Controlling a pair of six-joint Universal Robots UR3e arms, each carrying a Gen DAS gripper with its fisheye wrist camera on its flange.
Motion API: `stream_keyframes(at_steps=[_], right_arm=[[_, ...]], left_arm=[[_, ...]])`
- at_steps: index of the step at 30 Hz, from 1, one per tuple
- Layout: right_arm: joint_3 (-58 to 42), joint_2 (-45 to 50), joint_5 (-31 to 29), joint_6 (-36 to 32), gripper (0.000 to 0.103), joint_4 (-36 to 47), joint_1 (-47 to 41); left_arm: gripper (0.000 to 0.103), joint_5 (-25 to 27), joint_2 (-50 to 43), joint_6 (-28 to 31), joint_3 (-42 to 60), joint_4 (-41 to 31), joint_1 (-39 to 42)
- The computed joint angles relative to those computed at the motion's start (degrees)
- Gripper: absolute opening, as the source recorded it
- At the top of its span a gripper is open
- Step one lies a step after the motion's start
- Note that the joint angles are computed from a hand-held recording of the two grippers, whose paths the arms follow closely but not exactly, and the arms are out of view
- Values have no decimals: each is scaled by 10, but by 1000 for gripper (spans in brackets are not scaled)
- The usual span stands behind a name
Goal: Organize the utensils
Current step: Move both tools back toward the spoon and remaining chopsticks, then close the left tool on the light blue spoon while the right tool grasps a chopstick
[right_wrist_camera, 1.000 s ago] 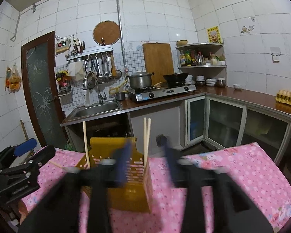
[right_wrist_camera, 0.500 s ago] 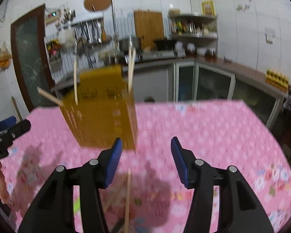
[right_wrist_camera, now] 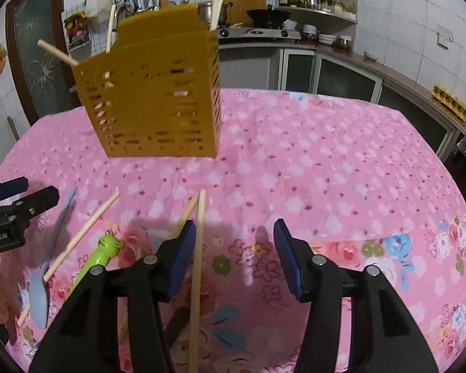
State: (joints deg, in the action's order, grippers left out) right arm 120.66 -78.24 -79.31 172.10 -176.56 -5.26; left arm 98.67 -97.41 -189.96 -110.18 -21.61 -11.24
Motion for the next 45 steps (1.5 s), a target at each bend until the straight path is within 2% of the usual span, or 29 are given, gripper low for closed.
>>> stream_keyframes(at_steps=[8,9,11,13,16,22,25,28,33,37,45], right_arm=[[-53,33,-27,2,50,44,29],[-63,40,-28,2,46,52,32],[-74,49,-21,5,43,62,29],[-82,54,-18,11,38,65,27],[-95,62,-19,15,34,73,28],[-142,77,-52,23,34,123,48],[-171,83,-64,29,29,160,56],[-193,85,-57,34,22,195,56],[-215,88,-39,43,15,231,46],[-223,88,-12,49,7,249,28],[-182,67,29,43,6,224,0]], left_arm=[[65,-18,-16,-1,16,-27,-2],[62,-19,-20,0,20,-29,-3],[47,-27,-26,3,28,-39,-3],[40,-27,-37,1,41,-54,-6],[39,-21,-42,-4,45,-56,-11],[38,-2,-60,-8,75,-82,-23],[33,3,-72,-11,95,-96,-27],[24,7,-86,-8,111,-96,-30],[18,15,-102,-7,140,-116,-34],[8,10,-111,-8,166,-142,-30],[6,8,-103,-16,156,-130,-28]])
